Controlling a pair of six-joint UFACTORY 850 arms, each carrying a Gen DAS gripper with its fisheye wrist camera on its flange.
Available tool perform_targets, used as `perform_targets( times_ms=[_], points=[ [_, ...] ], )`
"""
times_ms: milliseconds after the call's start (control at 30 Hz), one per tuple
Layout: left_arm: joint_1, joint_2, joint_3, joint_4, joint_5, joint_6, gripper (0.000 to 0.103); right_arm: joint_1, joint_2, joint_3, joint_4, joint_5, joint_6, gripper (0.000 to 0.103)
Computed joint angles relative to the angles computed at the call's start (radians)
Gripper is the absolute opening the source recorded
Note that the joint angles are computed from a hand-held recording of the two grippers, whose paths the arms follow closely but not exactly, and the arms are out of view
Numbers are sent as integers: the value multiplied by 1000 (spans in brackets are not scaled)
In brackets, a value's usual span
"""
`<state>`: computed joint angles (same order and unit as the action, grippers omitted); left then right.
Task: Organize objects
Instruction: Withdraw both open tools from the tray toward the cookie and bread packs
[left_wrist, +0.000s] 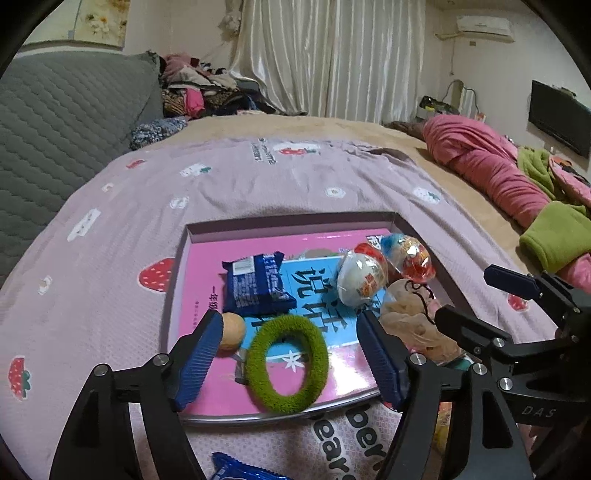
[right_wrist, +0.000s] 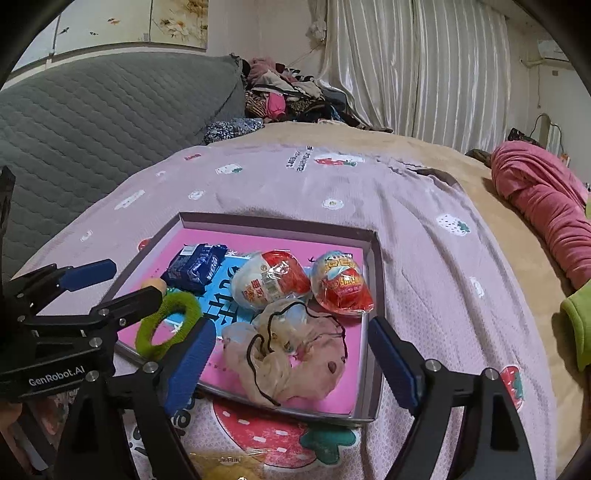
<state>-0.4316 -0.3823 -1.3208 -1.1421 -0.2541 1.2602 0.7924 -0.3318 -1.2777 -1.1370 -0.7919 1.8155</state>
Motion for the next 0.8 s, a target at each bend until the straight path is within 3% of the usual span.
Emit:
perform_targets(
  times_ms=[133,467,800],
  points=[
    [0,7,2,25,24,-24,78,9,1,-4,-15,-28,17,86],
    [18,60,35,-95,61,86,83,49,24,-8,-82,-123,90,91],
    [41,126,74,-162,34,137,88,86,23,-61,-51,-162,48,92]
  ],
)
